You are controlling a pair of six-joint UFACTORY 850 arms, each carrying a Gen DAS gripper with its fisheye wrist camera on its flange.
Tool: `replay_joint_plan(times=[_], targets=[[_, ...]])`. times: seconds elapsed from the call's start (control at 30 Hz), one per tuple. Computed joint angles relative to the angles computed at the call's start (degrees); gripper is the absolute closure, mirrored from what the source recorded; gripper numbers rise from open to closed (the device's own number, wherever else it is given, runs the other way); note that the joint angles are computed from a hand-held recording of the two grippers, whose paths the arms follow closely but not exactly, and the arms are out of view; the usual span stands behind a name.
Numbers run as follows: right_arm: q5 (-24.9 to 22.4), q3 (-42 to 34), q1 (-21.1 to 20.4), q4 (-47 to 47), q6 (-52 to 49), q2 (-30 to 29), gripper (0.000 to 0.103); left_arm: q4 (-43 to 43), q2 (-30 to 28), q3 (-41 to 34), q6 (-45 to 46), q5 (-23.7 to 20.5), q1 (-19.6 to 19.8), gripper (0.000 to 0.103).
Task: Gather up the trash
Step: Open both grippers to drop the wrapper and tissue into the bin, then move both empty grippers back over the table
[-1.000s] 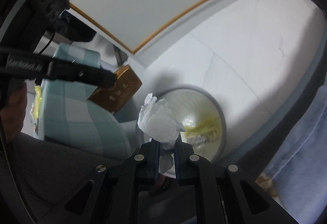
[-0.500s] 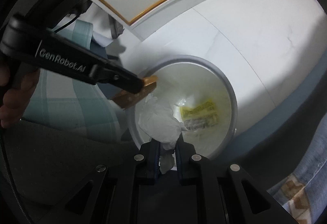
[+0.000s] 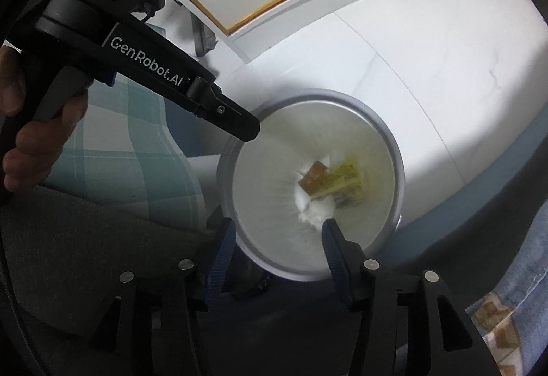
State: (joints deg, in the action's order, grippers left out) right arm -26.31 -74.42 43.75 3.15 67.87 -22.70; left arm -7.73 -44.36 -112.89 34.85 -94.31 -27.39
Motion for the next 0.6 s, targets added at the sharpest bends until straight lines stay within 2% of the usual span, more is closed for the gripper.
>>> replay_joint_plan(times=[0.03,0.1,0.2,0.27,0.37,0.4,0.5,0.6], targets=[[0.04,0.25,0.05,-0.73,0.88,0.45,0.048,0.02,0.13,-0.43,0.28,0.27,0.07,0.066],[0.34,0.92,0.17,-2.98,3.72,1.44,0.045,-0.45,0.87,-1.06,0.24,2.22,0.25,0.059],[0.36,1.64,0.42,-6.71,8.07,2.74,0.043,-2.54,0.87,-3.36,-0.47,2.5,0.67,0.058],[-0.26,1.8,0.84,-11.7,13.05,3.66,0.041,-3.77,1.67,-4.32,-0.13,4.5,0.99,0.056],[-1.99,1.49,1.47,-18.52,19.74,4.84,0.035,-5.84,3.03,-5.43,-0.08,8.23,1.74,0.043],[-2.8,1.48,1.84,-21.95,23.05,5.52,0.034,-6.57,3.18,-6.3,-0.78,8.76,2.05,0.034],[-4.69,1.36,2.94,-31.58,31.46,6.98,0.032,-8.42,4.3,-7.48,-1.37,10.7,3.06,0.029],[-9.37,-0.6,4.37,-39.95,36.57,7.54,0.029,-9.72,6.37,-7.48,-1.38,14.29,3.89,0.025]])
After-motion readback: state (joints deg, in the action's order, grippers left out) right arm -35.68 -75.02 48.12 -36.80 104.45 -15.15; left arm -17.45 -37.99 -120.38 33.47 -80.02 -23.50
